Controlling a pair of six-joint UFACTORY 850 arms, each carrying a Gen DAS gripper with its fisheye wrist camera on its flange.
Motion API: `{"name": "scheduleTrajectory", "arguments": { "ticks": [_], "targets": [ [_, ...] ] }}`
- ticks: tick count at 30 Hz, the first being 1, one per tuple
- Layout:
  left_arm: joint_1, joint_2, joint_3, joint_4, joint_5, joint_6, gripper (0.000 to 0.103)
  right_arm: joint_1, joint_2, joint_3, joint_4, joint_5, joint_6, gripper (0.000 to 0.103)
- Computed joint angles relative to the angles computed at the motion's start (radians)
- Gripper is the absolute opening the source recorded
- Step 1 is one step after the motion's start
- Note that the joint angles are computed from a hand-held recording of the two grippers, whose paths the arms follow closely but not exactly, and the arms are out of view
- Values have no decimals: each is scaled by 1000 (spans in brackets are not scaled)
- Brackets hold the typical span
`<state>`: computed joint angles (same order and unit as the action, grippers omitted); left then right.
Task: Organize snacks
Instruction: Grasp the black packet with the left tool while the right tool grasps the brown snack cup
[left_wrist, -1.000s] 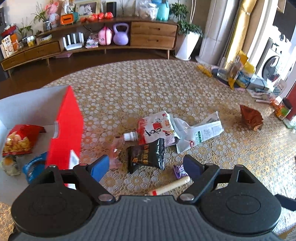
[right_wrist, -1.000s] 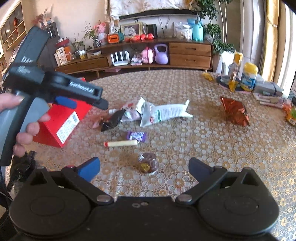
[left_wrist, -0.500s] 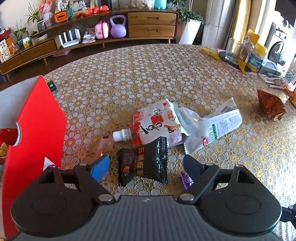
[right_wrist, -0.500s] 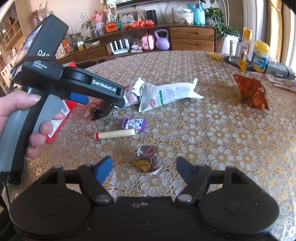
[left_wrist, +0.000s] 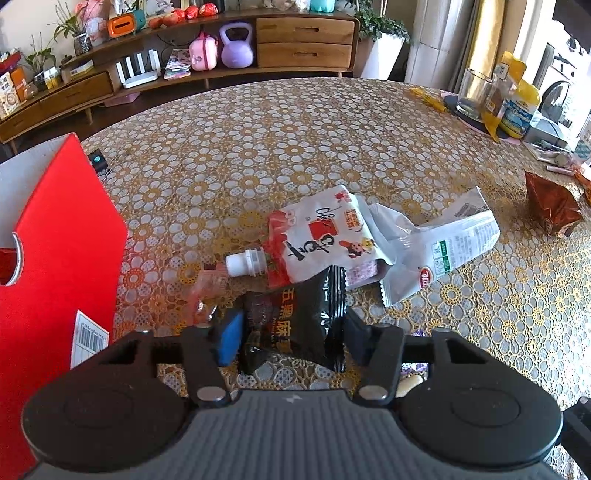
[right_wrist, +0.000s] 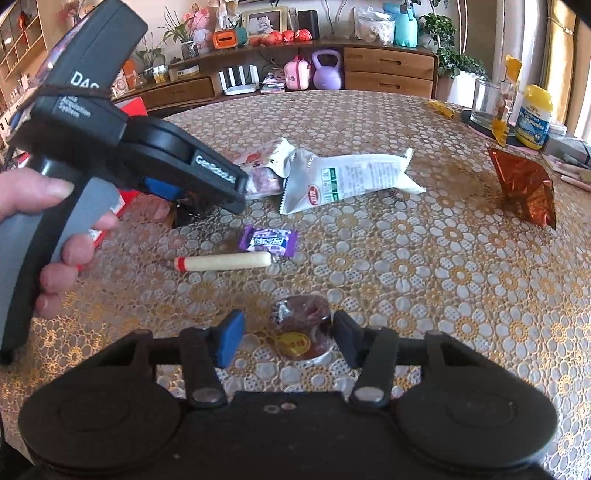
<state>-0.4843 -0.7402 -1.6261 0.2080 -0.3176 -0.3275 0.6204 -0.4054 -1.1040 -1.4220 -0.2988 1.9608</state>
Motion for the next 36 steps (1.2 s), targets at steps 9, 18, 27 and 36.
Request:
{"name": "scheduleTrajectory", "arguments": {
  "ticks": [9, 18, 27, 36],
  "targets": [
    [17, 31, 34, -19, 23, -19, 41, 0, 10, 7, 39, -19, -19, 34],
    [41, 127, 116, -297, 34, 230, 41, 21, 75, 39, 44, -35, 7, 34],
    [46, 249, 231, -435, 35, 374, 41, 70, 157, 63, 44, -85, 13, 34],
    [72, 391, 345, -595, 33, 551, 41, 126, 201, 40, 63, -140, -25, 34]
  ]
}}
